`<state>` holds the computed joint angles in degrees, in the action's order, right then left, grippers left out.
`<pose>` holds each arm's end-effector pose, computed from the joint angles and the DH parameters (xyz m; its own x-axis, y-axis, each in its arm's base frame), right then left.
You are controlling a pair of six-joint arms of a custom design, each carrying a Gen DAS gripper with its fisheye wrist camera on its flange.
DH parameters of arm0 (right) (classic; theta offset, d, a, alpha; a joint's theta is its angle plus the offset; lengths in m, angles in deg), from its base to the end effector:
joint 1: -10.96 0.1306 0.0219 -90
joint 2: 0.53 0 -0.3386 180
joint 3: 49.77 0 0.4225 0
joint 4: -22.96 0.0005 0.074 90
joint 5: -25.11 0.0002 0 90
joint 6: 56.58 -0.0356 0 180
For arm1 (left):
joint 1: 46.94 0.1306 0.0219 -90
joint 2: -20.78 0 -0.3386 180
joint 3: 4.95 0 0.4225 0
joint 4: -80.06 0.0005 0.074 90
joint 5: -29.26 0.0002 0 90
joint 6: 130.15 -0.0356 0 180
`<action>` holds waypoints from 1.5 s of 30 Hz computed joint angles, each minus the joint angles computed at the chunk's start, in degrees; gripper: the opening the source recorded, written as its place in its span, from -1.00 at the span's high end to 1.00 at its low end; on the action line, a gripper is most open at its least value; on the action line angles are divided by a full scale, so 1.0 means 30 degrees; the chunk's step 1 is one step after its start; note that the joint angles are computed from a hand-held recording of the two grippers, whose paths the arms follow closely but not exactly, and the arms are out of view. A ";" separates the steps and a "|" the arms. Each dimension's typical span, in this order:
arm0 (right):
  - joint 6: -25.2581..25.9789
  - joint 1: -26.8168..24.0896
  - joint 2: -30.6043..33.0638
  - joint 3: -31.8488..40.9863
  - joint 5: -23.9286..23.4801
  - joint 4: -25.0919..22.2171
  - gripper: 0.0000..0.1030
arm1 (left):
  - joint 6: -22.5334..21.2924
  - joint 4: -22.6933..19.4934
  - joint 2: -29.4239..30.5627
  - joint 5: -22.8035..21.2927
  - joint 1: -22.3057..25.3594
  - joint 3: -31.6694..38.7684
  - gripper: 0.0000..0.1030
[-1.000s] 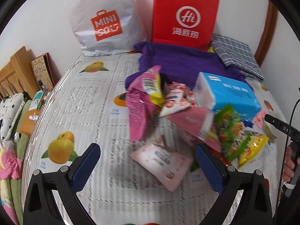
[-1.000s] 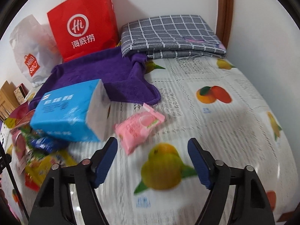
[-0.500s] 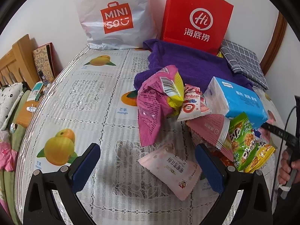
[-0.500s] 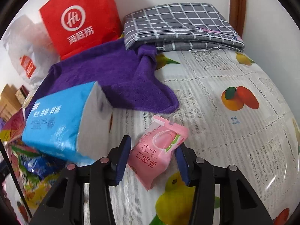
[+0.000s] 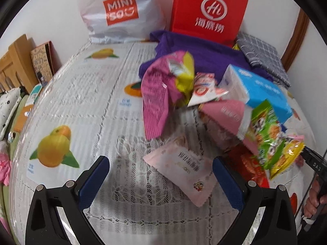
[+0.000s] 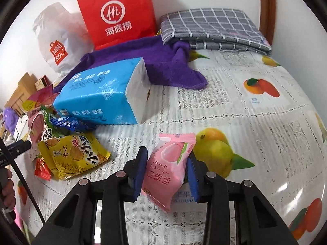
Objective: Organize snacks
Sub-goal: 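Grasp the pink peach candy packet with the right tool while the left tool grasps a pale pink packet, then carry both held packets up over the purple towel by the red bag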
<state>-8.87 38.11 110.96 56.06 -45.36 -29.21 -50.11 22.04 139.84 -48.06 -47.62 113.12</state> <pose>0.5604 0.2735 0.3128 -0.7400 0.3332 -0.5843 0.3058 0.9404 0.1489 0.6645 -0.0162 0.3260 -0.8227 0.1785 -0.5397 0.2710 0.9578 -0.0963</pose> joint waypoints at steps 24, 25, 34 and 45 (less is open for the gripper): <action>0.0439 0.0362 0.0957 0.1272 0.1312 -0.1523 0.25 | -0.0417 -0.0153 -0.1136 0.2009 0.0533 -0.1023 0.40; 0.0347 0.0359 0.0958 0.1308 0.1250 -0.1609 0.25 | -0.0467 -0.0182 -0.1244 0.2061 0.0582 -0.1031 0.40; 0.0027 0.0660 -0.0150 0.1378 0.0703 -0.1873 0.27 | -0.0675 -0.0859 -0.1745 0.3061 0.0577 -0.0302 0.40; 0.0585 0.1085 -0.0823 0.2860 0.0681 -0.1796 0.27 | -0.1047 -0.2115 -0.1256 0.3925 -0.0456 0.1941 0.40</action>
